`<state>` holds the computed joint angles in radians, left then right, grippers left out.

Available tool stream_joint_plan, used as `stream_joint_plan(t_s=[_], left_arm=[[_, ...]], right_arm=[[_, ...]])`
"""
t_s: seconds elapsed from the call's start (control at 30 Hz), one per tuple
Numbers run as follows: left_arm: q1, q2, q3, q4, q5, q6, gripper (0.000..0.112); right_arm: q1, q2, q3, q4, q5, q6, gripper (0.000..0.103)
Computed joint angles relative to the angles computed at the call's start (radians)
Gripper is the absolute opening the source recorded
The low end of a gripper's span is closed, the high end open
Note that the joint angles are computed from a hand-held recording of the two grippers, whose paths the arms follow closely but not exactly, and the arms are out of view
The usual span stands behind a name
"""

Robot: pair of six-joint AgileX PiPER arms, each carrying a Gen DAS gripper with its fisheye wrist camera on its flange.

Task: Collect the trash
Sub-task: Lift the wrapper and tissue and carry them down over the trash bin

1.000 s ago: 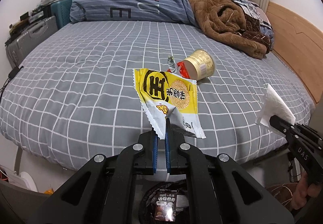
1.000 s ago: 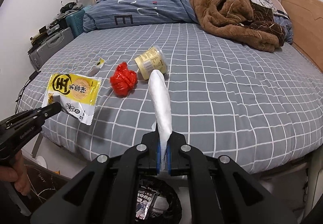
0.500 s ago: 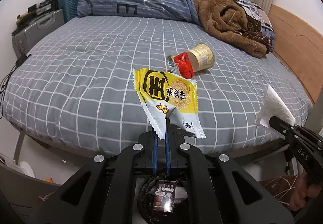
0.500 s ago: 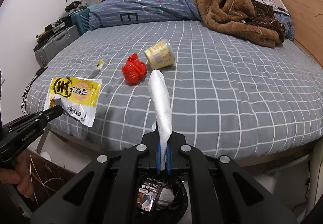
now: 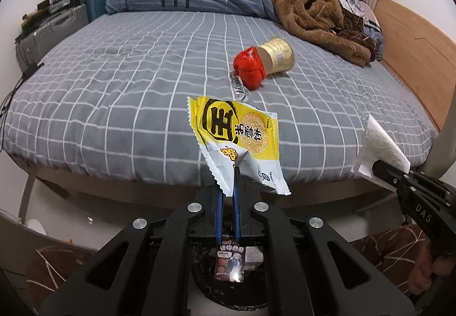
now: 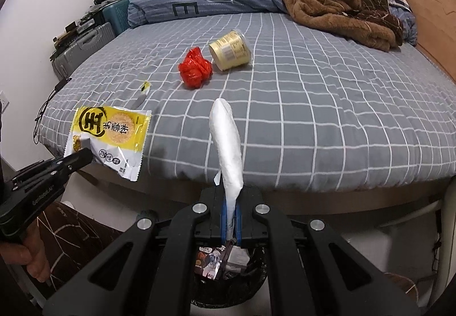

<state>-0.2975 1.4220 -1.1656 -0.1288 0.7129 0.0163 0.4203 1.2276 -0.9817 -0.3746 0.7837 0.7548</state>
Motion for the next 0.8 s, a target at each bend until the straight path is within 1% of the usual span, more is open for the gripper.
stream_joint_plan(t_s=[0.17,0.43,0.63,0.77,0.8], left_arm=[[-0.001,-0.048,0.059,0.006,-0.004,-0.001,0.005],[-0.016,-0.125,0.188,0.032,-0.014,-0.015,0.005],[-0.008,-0.142,0.269,0.013,-0.038,0.01,0.005],[-0.016,-0.137,0.301,0.016,-0.071,0.006,0.005],[-0.017,-0.135,0.304,0.015,-0.075,0.006,0.005]], right_arm=[[0.031,-0.029,0.039,-0.006,0.015,0.037,0.004],[0.124,-0.042,0.106,-0.035,0.039,0.122,0.004],[0.161,-0.021,0.144,-0.04,0.025,0.163,0.003],[0.177,-0.007,0.163,-0.042,0.007,0.183,0.004],[0.176,-0.007,0.176,-0.036,-0.008,0.186,0.003]])
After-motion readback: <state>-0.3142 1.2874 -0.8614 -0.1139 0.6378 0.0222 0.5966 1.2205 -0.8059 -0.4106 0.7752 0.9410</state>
